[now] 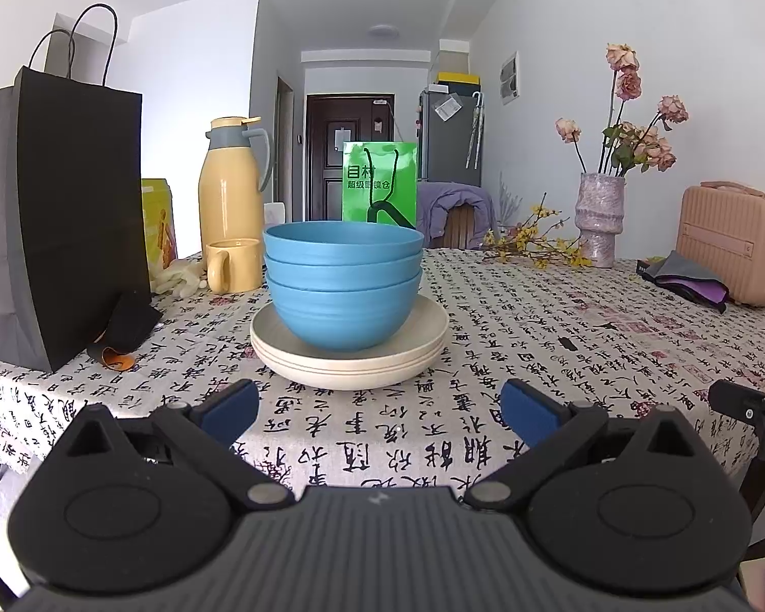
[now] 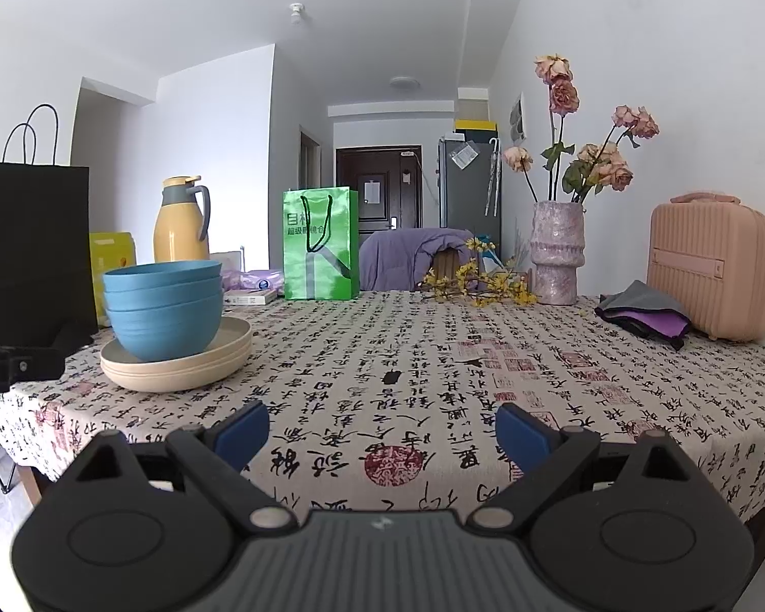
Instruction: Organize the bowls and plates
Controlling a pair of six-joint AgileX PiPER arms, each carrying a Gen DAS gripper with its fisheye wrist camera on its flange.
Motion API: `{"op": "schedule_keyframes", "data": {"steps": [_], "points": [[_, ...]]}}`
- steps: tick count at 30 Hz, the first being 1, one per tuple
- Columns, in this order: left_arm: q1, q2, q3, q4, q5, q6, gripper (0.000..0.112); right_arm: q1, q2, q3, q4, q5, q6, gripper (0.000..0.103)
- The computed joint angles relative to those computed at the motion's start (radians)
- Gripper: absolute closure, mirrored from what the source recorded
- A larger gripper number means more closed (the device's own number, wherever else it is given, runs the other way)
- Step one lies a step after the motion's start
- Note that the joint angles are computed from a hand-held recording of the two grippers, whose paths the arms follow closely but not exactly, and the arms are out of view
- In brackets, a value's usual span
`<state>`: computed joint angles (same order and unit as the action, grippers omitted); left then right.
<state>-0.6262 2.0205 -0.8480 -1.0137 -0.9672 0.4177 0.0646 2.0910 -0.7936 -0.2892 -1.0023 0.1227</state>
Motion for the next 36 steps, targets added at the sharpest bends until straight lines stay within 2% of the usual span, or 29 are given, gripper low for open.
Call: {"op": "schedule_keyframes", "data": {"steps": [36], "points": [[-0.016, 0.007, 0.001, -0.023, -0.020, 0.021, 0.009, -0.002, 0.004, 0.000, 0.002, -0.005, 0.001, 0.007]]}}
